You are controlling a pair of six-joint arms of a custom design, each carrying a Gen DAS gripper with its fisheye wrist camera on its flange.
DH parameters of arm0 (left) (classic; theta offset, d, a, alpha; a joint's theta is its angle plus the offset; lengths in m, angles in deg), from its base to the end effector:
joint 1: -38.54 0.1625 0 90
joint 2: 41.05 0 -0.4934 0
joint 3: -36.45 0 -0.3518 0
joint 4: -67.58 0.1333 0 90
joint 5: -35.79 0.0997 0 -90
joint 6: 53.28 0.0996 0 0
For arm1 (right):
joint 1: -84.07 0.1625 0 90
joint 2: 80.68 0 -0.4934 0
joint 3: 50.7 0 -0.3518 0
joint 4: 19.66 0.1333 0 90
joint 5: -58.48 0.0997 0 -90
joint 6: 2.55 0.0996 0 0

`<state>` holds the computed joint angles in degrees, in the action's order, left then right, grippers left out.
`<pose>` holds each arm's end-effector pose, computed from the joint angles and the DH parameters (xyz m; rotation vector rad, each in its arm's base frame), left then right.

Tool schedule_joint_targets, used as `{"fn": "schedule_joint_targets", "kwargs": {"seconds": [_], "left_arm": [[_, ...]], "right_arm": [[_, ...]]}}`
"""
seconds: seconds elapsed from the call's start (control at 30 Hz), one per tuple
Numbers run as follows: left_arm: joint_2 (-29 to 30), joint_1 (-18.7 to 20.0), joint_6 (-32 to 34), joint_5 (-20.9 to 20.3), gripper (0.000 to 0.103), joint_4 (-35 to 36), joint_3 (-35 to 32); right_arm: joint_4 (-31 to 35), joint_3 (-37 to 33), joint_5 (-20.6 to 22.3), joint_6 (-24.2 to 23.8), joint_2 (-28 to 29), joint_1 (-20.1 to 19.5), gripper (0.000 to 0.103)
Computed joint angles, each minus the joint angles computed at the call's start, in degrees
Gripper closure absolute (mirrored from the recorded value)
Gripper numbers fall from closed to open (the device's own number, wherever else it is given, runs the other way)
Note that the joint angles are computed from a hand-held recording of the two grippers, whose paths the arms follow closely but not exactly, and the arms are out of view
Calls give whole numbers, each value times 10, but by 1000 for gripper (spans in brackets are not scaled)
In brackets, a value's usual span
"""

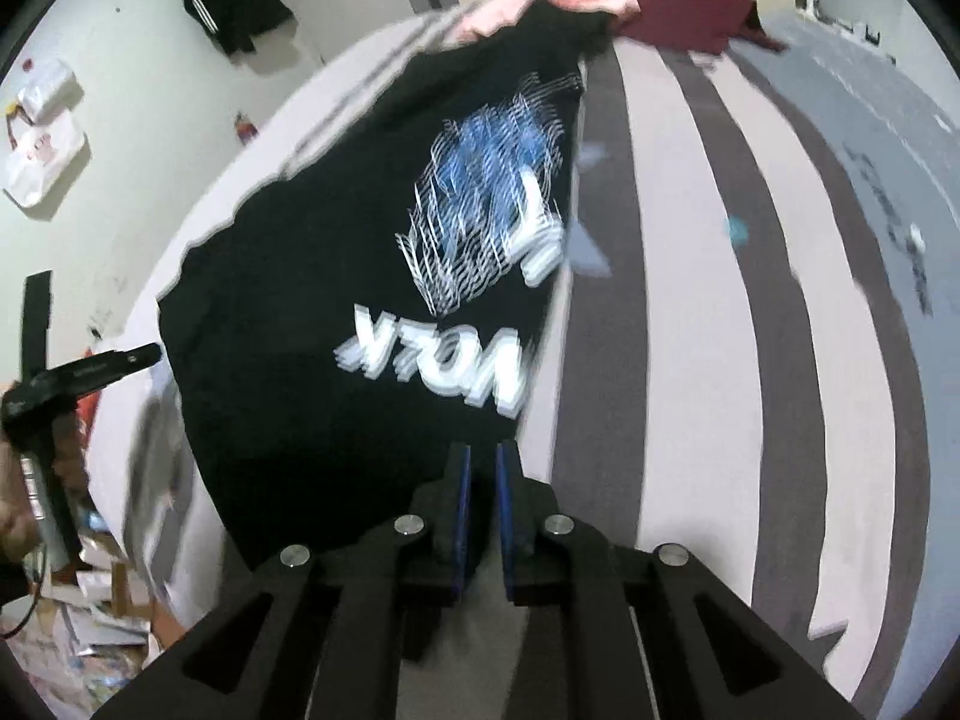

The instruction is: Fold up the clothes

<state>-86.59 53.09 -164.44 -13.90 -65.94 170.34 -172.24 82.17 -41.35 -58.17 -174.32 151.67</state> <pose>-0.3112 -0.2851 0.0389 -0.3673 2.2560 -0.8818 -0.0341 -0.3879 0.3818 0.7363 -2.6387 0.2915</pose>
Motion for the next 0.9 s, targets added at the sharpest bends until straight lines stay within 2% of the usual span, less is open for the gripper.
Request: {"fn": "schedule_joint_targets", "kwargs": {"seconds": [0.03, 0.17, 0.3, 0.37, 0.4, 0.47, 0.53, 0.6, 0.73, 0.9], "left_arm": [[-4, 16, 17, 19, 70, 1, -3], [-10, 61, 63, 59, 68, 19, -17], [-7, 88, 41, 12, 68, 25, 0], [-10, 80, 40, 6, 68, 0, 24], [-12, 76, 40, 1, 68, 5, 27], [-25, 78, 39, -16, 68, 63, 4], [-42, 76, 56, -3, 68, 74, -8], [-47, 81, 97, 22, 68, 73, -24], [-19, 137, 218, 85, 63, 30, -92], [50, 209, 372, 148, 59, -32, -217]], "right_arm": [[-7, 1, 4, 4, 11, 12, 92], [-40, -3, 10, 5, 61, 53, 90], [-71, -9, -22, 33, 117, 68, 88], [-97, -3, -54, 34, 137, 67, 88], [-104, -2, -68, 35, 144, 64, 88], [-102, -4, -77, 46, 144, 61, 88], [-98, -10, -84, 62, 140, 65, 88], [-98, -24, -73, 75, 140, 72, 87], [-97, -70, -49, 95, 160, 80, 76], [-72, -179, -34, 114, 232, 92, 76]]}}
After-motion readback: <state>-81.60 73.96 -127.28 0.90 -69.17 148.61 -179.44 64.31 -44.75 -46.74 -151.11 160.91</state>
